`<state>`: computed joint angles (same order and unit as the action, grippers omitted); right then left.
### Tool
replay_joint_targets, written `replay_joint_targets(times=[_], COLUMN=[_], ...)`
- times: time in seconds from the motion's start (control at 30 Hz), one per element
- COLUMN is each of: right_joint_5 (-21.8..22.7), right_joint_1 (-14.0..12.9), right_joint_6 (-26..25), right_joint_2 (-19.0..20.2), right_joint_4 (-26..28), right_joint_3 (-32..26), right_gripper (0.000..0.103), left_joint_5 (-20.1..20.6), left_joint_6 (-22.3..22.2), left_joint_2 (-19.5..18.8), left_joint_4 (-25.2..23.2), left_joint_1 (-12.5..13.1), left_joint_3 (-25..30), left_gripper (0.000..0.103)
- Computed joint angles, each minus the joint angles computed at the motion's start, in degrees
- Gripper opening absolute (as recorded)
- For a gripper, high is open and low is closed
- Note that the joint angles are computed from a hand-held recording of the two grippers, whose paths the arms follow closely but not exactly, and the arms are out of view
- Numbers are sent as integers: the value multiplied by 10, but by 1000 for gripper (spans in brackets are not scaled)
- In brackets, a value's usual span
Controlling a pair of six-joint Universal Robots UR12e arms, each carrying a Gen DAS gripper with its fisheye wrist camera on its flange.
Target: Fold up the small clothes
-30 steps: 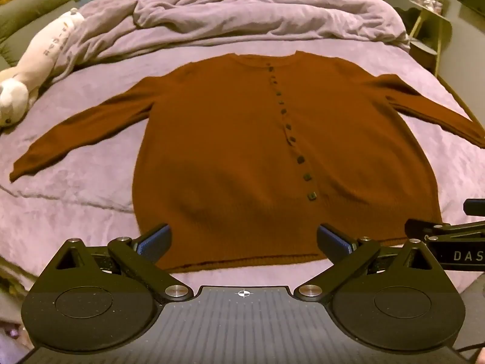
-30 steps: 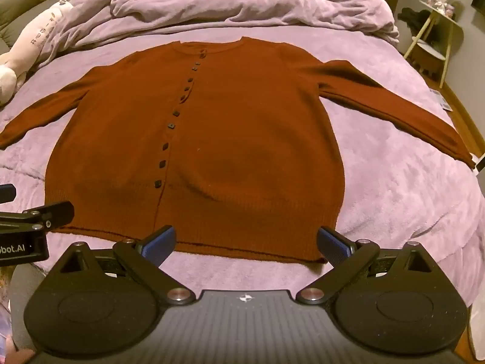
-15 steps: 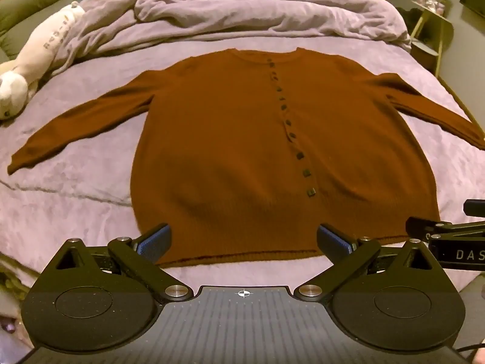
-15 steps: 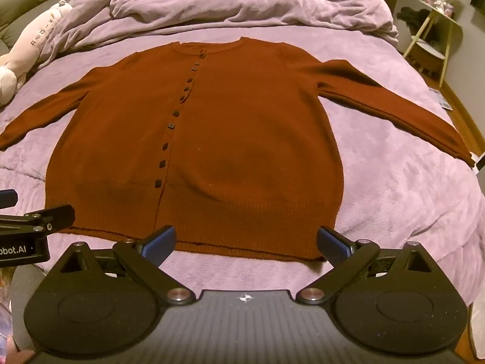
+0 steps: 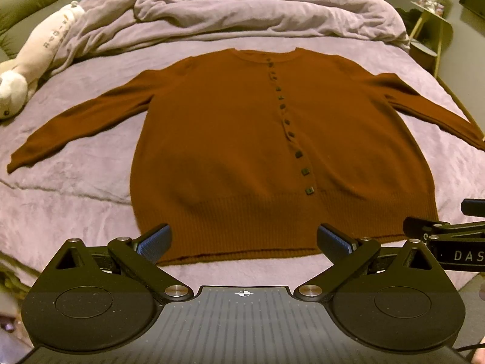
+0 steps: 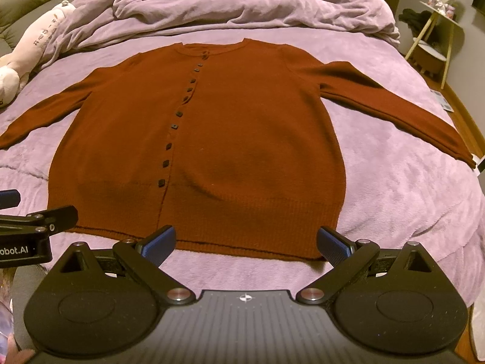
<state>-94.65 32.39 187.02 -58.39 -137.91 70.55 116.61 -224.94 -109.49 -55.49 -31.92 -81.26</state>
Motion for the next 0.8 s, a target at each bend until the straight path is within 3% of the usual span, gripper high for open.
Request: replay_joint_targets(times=[0.8], right_joint_5=[11], right_joint_1=[-1], right_joint_6=[3], right_joint_2=[-6], right_joint_4=[-18], right_joint_3=[11], right_gripper=[99], left_joint_5=[0], left_joint_6=[-5], left_joint_2=[0], left_joint_4=[-2], left_joint_1=[-2], left_joint_3=[0], left_gripper=[103])
